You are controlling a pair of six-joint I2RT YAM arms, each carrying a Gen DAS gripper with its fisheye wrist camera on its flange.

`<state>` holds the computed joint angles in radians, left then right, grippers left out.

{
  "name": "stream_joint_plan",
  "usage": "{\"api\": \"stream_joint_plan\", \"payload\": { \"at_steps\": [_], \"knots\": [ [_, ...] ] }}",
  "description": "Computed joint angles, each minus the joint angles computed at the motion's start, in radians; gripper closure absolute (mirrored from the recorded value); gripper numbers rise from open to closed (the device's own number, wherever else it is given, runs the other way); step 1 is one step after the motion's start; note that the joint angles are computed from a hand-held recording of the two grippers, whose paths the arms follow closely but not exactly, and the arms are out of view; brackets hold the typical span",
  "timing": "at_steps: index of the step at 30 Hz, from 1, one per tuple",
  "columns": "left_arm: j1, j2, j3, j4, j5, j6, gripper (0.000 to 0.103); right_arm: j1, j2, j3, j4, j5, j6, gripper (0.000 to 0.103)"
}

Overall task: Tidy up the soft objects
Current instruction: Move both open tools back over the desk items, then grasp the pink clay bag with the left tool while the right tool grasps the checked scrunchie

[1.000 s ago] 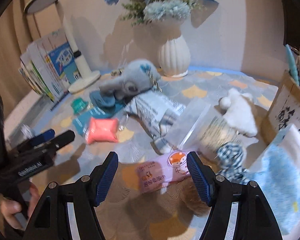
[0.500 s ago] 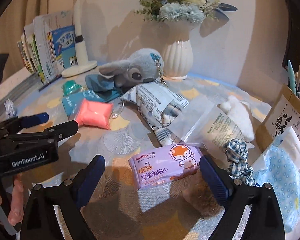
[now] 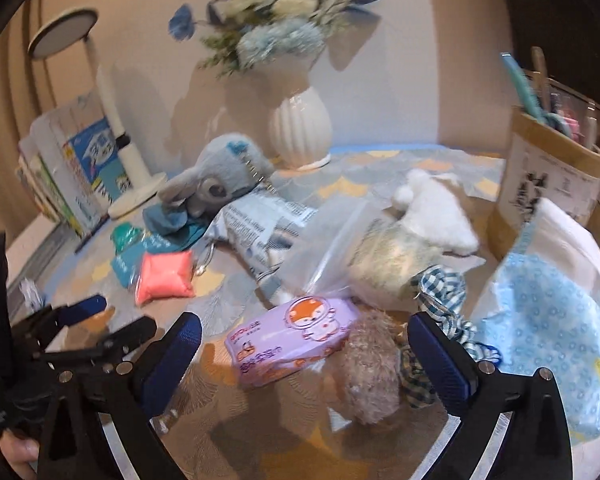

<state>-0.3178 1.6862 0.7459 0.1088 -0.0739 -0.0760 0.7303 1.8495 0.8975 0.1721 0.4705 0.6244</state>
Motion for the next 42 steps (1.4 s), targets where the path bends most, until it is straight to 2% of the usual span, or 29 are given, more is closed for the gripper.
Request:
{"api": "stream_joint_plan", "payload": {
  "at_steps": [2, 4, 5, 7, 10, 13, 15, 17, 20, 22, 25, 28, 29, 30, 32, 34, 36, 42],
  "knots": [
    [0.003, -0.006, -0.002, -0.004, 0.012, 0.008, 0.021, 0.031, -0.04, -0.029, -0.028, 0.092, 0.033, 0.0],
    [0.023, -0.005, 0.008, -0.036, 0.1, 0.042, 0.021, 0.052, -0.102, -0.082, -0.041, 0.143, 0.058, 0.0],
    [0.043, 0.004, 0.032, -0.086, 0.185, 0.077, 0.021, 0.051, -0.143, -0.121, -0.024, 0.127, 0.058, 0.0],
    [0.062, 0.007, 0.062, -0.148, 0.27, 0.117, 0.021, 0.038, -0.231, -0.193, -0.016, 0.053, 0.053, 0.0],
    [0.065, -0.036, 0.077, -0.164, 0.26, 0.182, 0.021, 0.008, -0.304, -0.251, -0.06, -0.038, 0.087, 0.0],
    [0.08, -0.018, 0.155, -0.218, 0.29, 0.248, 0.021, -0.09, -0.254, -0.251, -0.074, -0.259, 0.17, 0.0],
    [0.07, 0.015, 0.21, -0.231, 0.245, 0.284, 0.021, -0.129, -0.205, -0.239, -0.047, -0.37, 0.17, 0.0],
    [0.07, 0.06, 0.264, -0.243, 0.228, 0.331, 0.021, -0.127, -0.189, -0.23, -0.035, -0.345, 0.175, 0.0],
    [0.081, 0.137, 0.354, -0.292, 0.261, 0.379, 0.021, -0.152, -0.19, -0.193, -0.06, -0.326, 0.175, 0.0],
    [0.09, 0.186, 0.405, -0.326, 0.3, 0.409, 0.021, -0.19, -0.177, -0.165, -0.071, -0.357, 0.177, 0.0],
    [0.095, 0.241, 0.454, -0.366, 0.327, 0.44, 0.021, -0.248, -0.13, -0.134, -0.042, -0.482, 0.171, 0.019],
    [0.086, 0.259, 0.457, -0.365, 0.305, 0.455, 0.021, -0.237, -0.09, -0.102, -0.049, -0.436, 0.166, 0.039],
    [0.083, 0.265, 0.462, -0.375, 0.302, 0.46, 0.028, -0.229, -0.084, -0.098, -0.048, -0.418, 0.163, 0.045],
    [0.081, 0.269, 0.465, -0.39, 0.306, 0.47, 0.044, -0.227, -0.088, -0.108, -0.03, -0.416, 0.158, 0.049],
    [0.078, 0.266, 0.453, -0.407, 0.307, 0.494, 0.06, -0.216, -0.106, -0.129, -0.008, -0.393, 0.145, 0.055],
    [0.065, 0.248, 0.417, -0.384, 0.292, 0.507, 0.062, -0.202, -0.126, -0.143, 0.003, -0.37, 0.126, 0.062],
    [0.045, 0.218, 0.367, -0.345, 0.272, 0.498, 0.064, -0.196, -0.159, -0.172, 0.027, -0.366, 0.113, 0.077],
    [0.042, 0.115, 0.244, -0.253, 0.358, 0.386, 0.067, -0.185, -0.276, -0.246, 0.039, -0.355, 0.113, 0.081]
  ]
}}
